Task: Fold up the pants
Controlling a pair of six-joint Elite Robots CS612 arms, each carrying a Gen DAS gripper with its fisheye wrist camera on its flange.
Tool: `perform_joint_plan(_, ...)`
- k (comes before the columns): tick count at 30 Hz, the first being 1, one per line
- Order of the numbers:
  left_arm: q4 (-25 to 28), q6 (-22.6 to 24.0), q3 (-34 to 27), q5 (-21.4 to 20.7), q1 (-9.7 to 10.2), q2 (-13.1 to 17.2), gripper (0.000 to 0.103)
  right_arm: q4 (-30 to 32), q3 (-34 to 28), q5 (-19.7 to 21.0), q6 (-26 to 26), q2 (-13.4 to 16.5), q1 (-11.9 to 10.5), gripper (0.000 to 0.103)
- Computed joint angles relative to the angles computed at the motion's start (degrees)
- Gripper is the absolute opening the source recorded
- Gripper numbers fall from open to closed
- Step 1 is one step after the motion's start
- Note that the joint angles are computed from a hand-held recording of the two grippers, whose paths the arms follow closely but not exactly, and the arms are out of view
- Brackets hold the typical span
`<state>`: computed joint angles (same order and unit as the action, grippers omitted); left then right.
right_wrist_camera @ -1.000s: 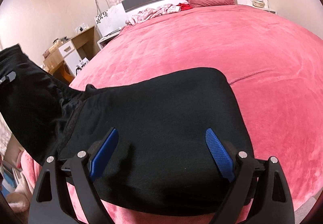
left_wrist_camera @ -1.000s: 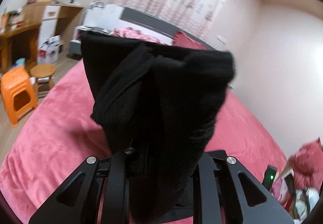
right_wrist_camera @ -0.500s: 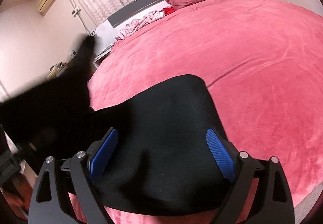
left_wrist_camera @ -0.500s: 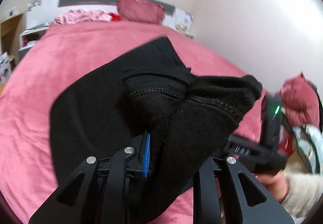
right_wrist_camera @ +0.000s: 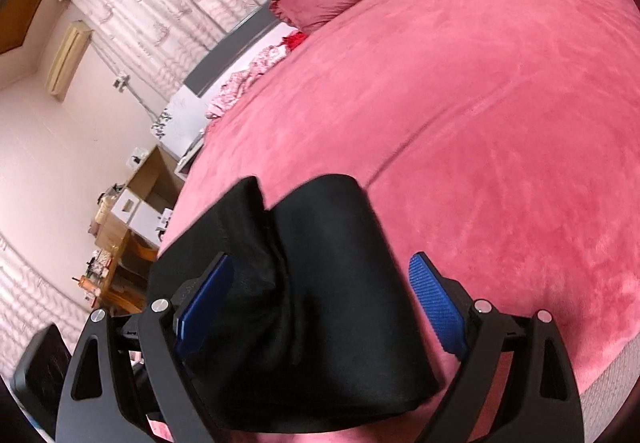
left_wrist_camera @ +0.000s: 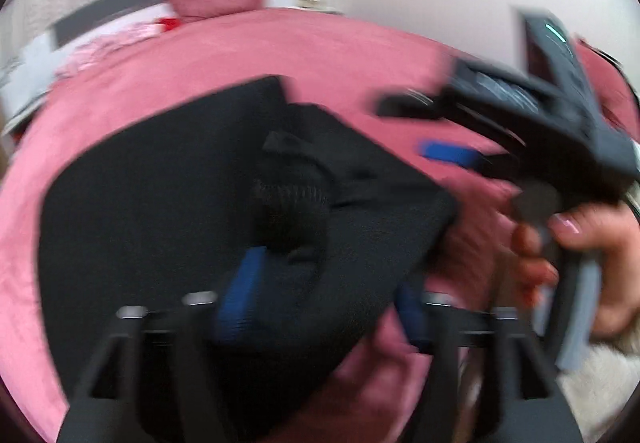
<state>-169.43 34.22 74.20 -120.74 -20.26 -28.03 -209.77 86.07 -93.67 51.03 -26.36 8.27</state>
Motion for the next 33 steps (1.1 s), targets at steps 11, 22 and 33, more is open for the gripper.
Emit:
perform_joint_plan(11,-5.6,2.3,2.0,-5.2,2.24,-0.8,0.084,3.3,-2.1,7.7,-3.6,-0.1,-0.1,0.089)
perform_joint_plan(22,-10.8,-35.7,-8.1,2.7,6.91,4.5,0.084,13.3,-4.0,13.5,-6.9,-0.6,-0.4,0.081)
perform_joint_plan(33,-8.4,-41.1,-10.0,8.2,8.48,6.8,0.086,15.1,-8.0,23.7,2.1,1.8,-2.2,0.034)
